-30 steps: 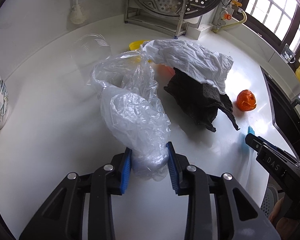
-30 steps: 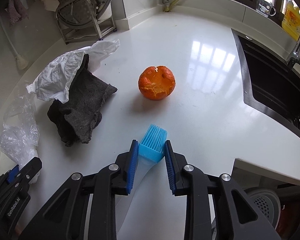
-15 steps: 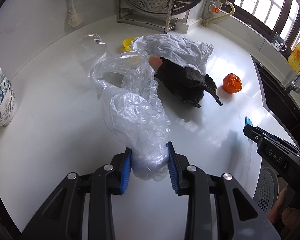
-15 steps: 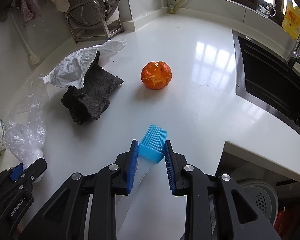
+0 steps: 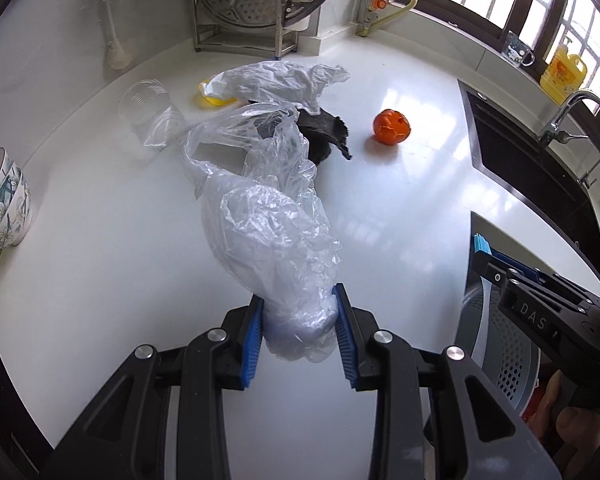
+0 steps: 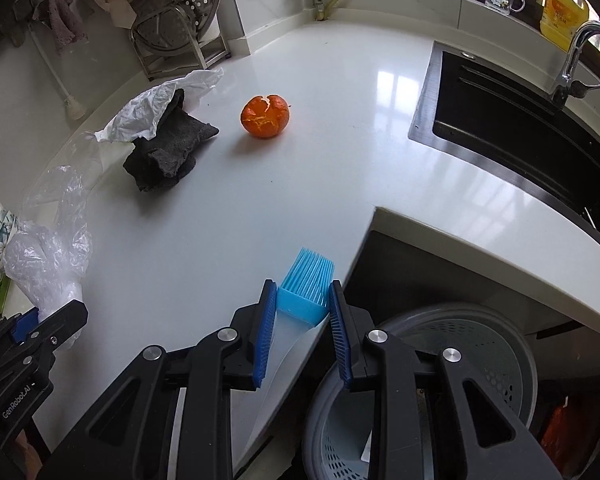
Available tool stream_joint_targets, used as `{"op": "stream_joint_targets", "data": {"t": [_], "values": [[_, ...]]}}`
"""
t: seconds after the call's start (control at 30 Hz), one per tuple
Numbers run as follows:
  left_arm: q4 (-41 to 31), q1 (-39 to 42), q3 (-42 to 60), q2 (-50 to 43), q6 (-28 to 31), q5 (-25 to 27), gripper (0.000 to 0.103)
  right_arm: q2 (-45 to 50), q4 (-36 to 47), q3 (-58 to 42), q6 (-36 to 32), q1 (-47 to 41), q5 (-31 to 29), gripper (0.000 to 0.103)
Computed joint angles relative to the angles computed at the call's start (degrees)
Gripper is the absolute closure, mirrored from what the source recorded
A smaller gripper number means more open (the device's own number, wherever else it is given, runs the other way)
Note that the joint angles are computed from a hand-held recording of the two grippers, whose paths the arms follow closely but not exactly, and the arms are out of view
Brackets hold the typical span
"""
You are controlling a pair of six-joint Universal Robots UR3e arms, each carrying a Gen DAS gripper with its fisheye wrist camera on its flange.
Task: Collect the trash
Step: 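Carry the plastic bag with the left tool while the right tool carries the brush to the basket, then open the left tool over the basket while the right tool drops the brush inside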
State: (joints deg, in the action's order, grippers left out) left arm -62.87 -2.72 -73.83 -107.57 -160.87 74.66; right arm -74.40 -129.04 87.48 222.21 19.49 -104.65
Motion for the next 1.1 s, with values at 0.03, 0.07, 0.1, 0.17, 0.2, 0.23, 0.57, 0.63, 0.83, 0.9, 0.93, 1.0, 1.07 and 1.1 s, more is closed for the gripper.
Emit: {"op": "stream_joint_targets", "data": {"t": [0.03, 0.07, 0.1, 0.17, 0.2, 0.23, 0.57, 0.63, 0.83, 0.9, 0.93, 1.0, 1.07, 1.1], "values": [[-0.39, -0.63, -0.86, 1.14, -0.05, -0.06, 0.071, -2.18, -0.28, 2.36, 0.0, -0.17, 0.05, 0.077], [-0.68, -1.31, -1.7, 2.22, -0.07, -0.08, 0.071, -4.22, -0.43, 4.5, -0.1, -0.42, 0.07, 0.077], [-1.05, -2.15, -2.25, 3.16, -0.13, -0.02, 0.071, -6.34, -0.52, 6.73, -0.13, -0.61, 0.03, 0.077], [-1.24, -4.07, -3.53, 5.06, -0.29, 0.24, 0.071, -10.86, -0.34, 11.34, -0.16, -1.12, 0.0, 0.077], [-1.63, -5.05, -3.88, 5.87, -0.39, 0.1, 0.071, -13.33, -0.14, 13.71, -0.21, -1.55, 0.12, 0.077], [-2.13, -5.96, -4.08, 6.58, -0.57, -0.06, 0.071, -15.7, 0.16, 15.88, -0.17, -1.87, 0.08, 0.077], [-3.17, -17.45, -5.65, 9.03, -4.29, -0.92, 0.071, -43.5, 7.58, 35.59, -6.02, -11.47, 3.31, 0.077], [-2.74, -20.06, -6.3, 8.9, -5.13, -0.53, 0.071, -49.87, 10.62, 38.97, -8.48, -14.6, 4.54, 0.077], [-1.61, -26.13, -7.16, 6.25, -7.53, 0.15, 0.071, -67.46, 19.63, 48.1, -20.45, -28.78, 12.87, 0.077], [-1.26, -27.84, -6.85, 4.42, -8.28, 0.9, 0.071, -70.32, 20.59, 50.43, -24.37, -32.49, 15.84, 0.077], [-1.13, -28.63, -6.45, 3.33, -8.73, 1.55, 0.071, -70.68, 20.15, 51.47, -25.64, -33.6, 17.09, 0.077], [-2.06, -29.33, -5.65, 1.52, -9.1, 1.18, 0.071, -70.47, 19.12, 53.07, -27.87, -35.41, 19.09, 0.077], [-2.69, -29.89, -4.95, 0.01, -10.34, 1.33, 0.071, -69.91, 18.43, 54.23, -29.94, -37.14, 20.93, 0.077], [-2.77, -30.09, -4.8, -0.51, -10.81, 1.58, 0.071, -69.79, 17.98, 54.76, -30.75, -37.95, 21.59, 0.077]]}}
